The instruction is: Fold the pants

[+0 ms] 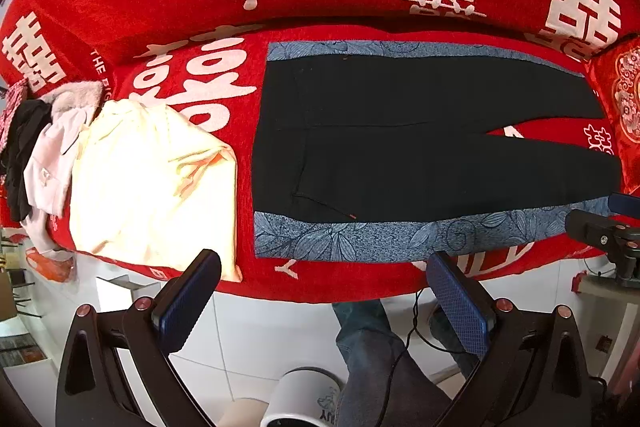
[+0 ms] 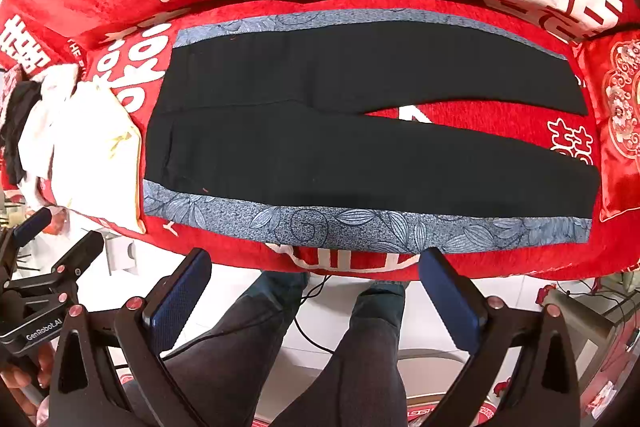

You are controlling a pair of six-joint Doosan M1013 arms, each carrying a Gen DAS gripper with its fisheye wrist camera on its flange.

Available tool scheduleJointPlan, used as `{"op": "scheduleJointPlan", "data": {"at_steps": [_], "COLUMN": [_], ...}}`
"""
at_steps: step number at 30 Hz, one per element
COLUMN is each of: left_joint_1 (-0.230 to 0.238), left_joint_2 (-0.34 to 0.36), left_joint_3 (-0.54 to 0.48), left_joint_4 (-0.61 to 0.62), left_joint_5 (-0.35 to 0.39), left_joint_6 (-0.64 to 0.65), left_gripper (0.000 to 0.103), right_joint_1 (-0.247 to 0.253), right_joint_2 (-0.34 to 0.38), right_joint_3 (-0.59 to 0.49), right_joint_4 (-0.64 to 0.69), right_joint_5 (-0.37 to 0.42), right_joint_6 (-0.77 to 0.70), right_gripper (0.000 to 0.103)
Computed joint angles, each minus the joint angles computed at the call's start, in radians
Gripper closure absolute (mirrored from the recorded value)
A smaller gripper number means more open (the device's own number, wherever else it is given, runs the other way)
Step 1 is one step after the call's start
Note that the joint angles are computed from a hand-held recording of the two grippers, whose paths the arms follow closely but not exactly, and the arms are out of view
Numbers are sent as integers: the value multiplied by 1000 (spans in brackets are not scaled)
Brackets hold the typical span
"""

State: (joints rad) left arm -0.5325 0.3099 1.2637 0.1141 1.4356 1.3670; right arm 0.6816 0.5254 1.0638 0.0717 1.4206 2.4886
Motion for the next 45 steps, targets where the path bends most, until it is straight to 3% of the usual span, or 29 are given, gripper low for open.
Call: {"op": "scheduleJointPlan", "data": {"at_steps": [39, 45], "left_joint_1": [37, 35], "left_joint_2": [40, 40], "left_joint_3": [-34, -28], "left_joint_4": [-55, -68], "left_joint_5": [-8, -13], "left_joint_6": [157, 124], "left_gripper": [0, 0], "right_joint_1": [25, 26], "right_joint_2": [22, 16], "right_joint_3": [-36, -31], "right_joint_4": [-61, -73], "right_joint_5": [69, 83], "right_joint_6": [174, 169], "right_gripper": [0, 0]}}
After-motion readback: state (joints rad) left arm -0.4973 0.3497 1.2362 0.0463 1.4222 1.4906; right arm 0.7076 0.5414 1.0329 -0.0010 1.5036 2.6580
